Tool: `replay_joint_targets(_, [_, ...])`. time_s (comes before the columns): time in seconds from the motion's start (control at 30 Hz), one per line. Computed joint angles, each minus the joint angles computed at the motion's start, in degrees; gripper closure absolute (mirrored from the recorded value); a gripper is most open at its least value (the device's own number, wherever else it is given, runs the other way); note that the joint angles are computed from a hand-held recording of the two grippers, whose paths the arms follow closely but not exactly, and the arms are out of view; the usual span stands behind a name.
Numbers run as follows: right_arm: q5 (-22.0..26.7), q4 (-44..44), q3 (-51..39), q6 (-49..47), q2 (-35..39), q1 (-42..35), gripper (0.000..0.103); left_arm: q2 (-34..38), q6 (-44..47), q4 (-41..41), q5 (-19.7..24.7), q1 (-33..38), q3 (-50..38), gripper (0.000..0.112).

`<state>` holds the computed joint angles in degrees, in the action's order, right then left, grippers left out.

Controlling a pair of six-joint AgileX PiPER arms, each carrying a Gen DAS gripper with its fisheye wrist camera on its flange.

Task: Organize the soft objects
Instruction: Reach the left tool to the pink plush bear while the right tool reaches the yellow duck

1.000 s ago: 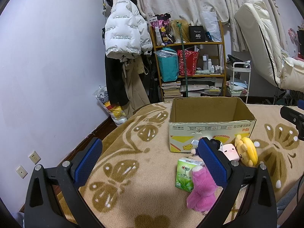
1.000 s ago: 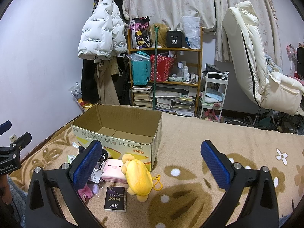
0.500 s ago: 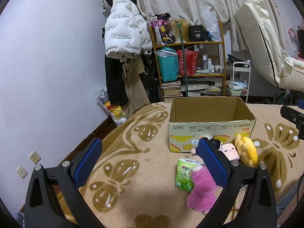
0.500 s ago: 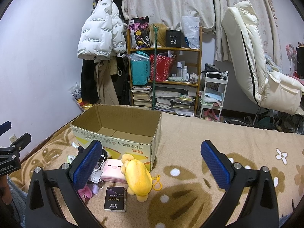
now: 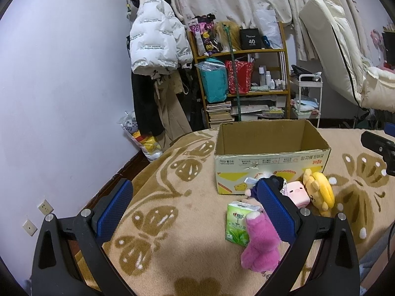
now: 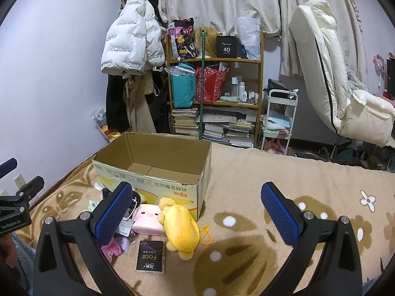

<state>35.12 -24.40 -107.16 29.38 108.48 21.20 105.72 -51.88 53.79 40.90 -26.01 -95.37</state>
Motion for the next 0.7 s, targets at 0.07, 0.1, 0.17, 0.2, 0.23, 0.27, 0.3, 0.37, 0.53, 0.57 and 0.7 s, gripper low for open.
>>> replay_joint_targets(0.07, [1.66, 2.34, -2.75, -1.95, 1.77, 0.02, 0.0, 0.57, 1.73, -1.12, 0.61, -0.16, -1.05, 0.012])
replay_joint_targets(0.1, [0.37, 2.37, -1.51, -1.84, 1.93, -0.31, 0.0, 0.83, 2.49, -1.68, 0.72, -0.19, -1.35, 0.012])
replay_joint_targets(0.17, [0.81, 2.91, -2.04, -2.2, 2.9, 0.02, 0.0, 1.7, 4.54, -3.51, 1.77, -0.32, -2.85, 0.012])
replay_joint_targets(0.2, [1.11, 3.44, -2.83, -2.83, 3.39, -0.14, 0.0, 2.28, 5.45, -4.44, 2.34, -0.39, -3.96, 0.012])
replay_joint_targets(0.23, [1.48, 3.86, -3.23, -3.23, 3.75, -0.02, 0.0, 2.66, 6.15, -5.31, 2.64, -0.42, -4.63, 0.012])
replay_joint_targets(0.27, [2.85, 5.35, -4.87, -4.9, 4.01, -0.44, 0.0, 3.08, 6.91, -6.22, 3.0, -0.43, -5.34, 0.012])
replay_joint_targets(0.3, [3.98, 6.61, -6.1, -6.22, 4.43, -0.69, 0.0, 3.58, 7.49, -6.87, 3.39, -0.53, -6.09, 0.012])
replay_joint_targets(0.37, [4.8, 7.34, -6.86, -6.75, 5.04, -0.58, 0.0, 5.01, 9.51, -8.75, 4.42, -0.65, -8.13, 0.012])
replay_joint_targets(0.53, [7.63, 11.88, -10.67, -9.98, 7.6, -1.46, 0.0, 8.88, 14.33, -13.33, 7.09, -0.99, -13.61, 0.012])
replay_joint_targets(0.57, [8.24, 12.73, -11.43, -10.39, 8.16, -1.67, 0.0, 9.71, 15.49, -14.57, 7.64, -0.95, -14.73, 0.012])
replay_joint_targets(0.7, [13.59, 16.96, -18.5, -13.44, 12.35, -3.12, 0.0, 12.62, 20.04, -18.26, 9.8, -0.65, -18.56, 0.012])
